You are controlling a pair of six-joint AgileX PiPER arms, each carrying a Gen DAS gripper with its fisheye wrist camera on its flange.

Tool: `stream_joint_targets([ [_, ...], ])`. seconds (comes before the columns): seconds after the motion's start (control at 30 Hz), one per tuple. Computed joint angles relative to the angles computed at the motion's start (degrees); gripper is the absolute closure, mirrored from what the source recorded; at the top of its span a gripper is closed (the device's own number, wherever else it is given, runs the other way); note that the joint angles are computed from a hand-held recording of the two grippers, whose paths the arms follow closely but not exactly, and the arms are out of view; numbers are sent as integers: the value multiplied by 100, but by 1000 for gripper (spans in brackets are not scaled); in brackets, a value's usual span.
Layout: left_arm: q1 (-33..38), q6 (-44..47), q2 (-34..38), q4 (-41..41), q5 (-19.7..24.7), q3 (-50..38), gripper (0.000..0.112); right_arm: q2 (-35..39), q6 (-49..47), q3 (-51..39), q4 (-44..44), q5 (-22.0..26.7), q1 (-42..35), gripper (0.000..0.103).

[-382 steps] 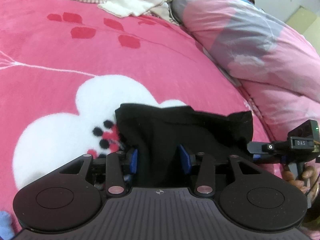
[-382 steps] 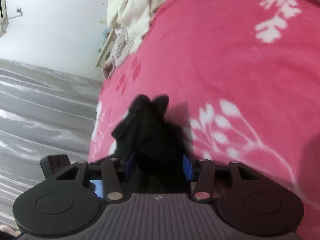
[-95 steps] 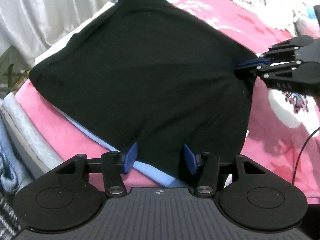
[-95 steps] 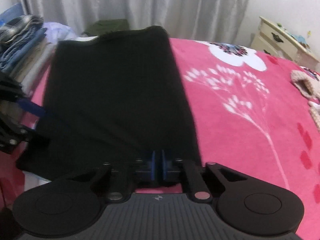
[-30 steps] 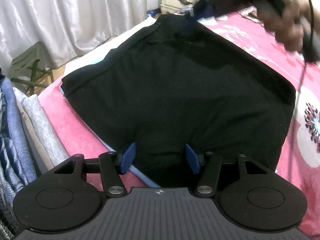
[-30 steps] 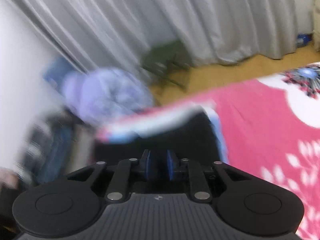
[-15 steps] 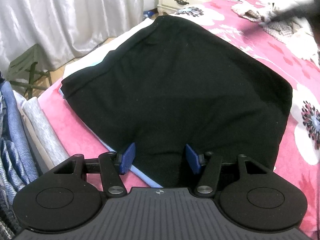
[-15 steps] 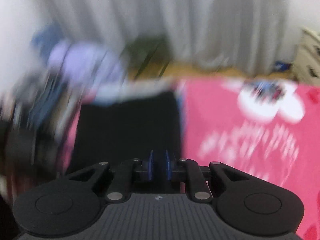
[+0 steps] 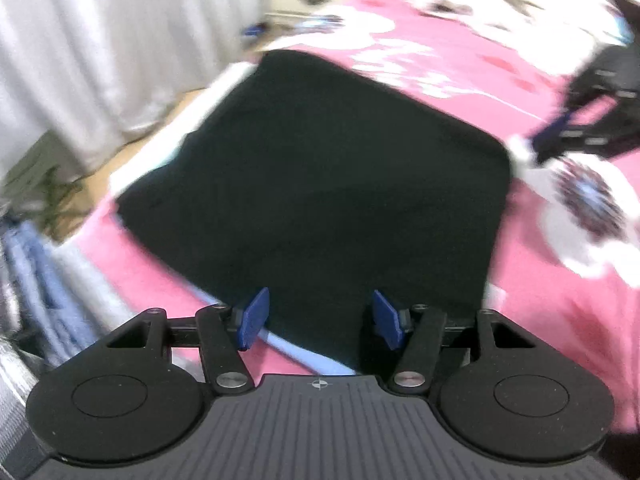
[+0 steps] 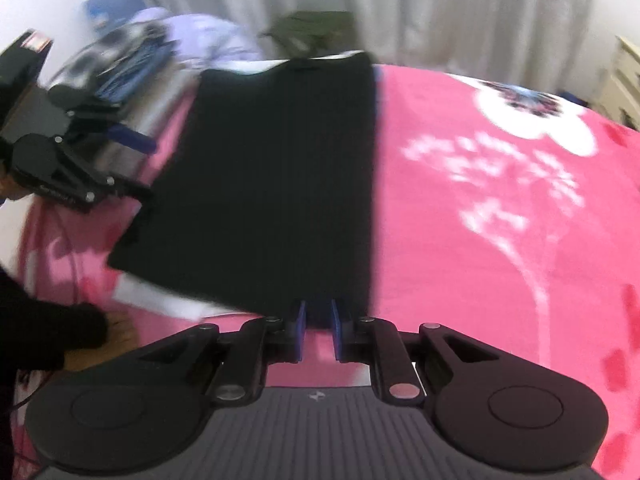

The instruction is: Fold clothes

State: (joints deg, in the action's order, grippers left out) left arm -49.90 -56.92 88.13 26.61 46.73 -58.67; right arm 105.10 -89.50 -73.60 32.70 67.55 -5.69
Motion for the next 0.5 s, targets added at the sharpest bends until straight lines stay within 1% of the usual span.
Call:
stream_joint_targets([
  [0.07, -157, 543, 299, -454, -71, -179, 54, -56, 53, 496, -9, -656, 137, 85],
  [0.1, -243, 765, 473, -644, -89, -276, 54, -64, 335, 691, -192, -1058, 225, 84],
  [0.13, -358, 757, 635, -637, -36, -357, 54, -48, 708, 863, -439, -1438, 317, 84],
  [0.17, -511, 540, 760, -462, 52, -404, 54, -53, 895, 969, -507, -1596, 293, 84],
  [0.23, -762, -83, 762, -80, 167, -397, 54, -327, 1013, 1151, -463, -1551, 105, 81],
  [0.27, -842, -406, 693, 54, 220, -386, 54, -565, 1143, 1287, -528, -1578, 66, 73],
  [0.3, -944, -846, 600, 233, 334, -413, 54, -801, 1279, 1412, -598, -1596, 27, 60],
  [0.33, -1058, -1333, 502, 430, 492, -470, 54, -1088, 1375, 1549, -583, -1539, -44, 56],
  [0.37, -1173, -1767, 458, 626, 698, -596, 52, -1403, 1455, 1682, -524, -1431, -137, 49],
  [0.4, -1286, -2160, 447, 814, 933, -761, 44, -1720, 1441, 1822, -402, -1314, -265, 43],
  [0.43, -1409, -2595, 425, 1058, 1133, -924, 30, -2043, 1348, 1983, -242, -1201, -427, 39],
  [0.47, -1516, -3000, 422, 1311, 1244, -1057, 22, -2331, 1273, 2134, -106, -1128, -556, 31],
  [0.5, -1631, -3355, 442, 1596, 1337, -1166, 11, -2601, 1231, 2275, -20, -1107, -647, 25],
])
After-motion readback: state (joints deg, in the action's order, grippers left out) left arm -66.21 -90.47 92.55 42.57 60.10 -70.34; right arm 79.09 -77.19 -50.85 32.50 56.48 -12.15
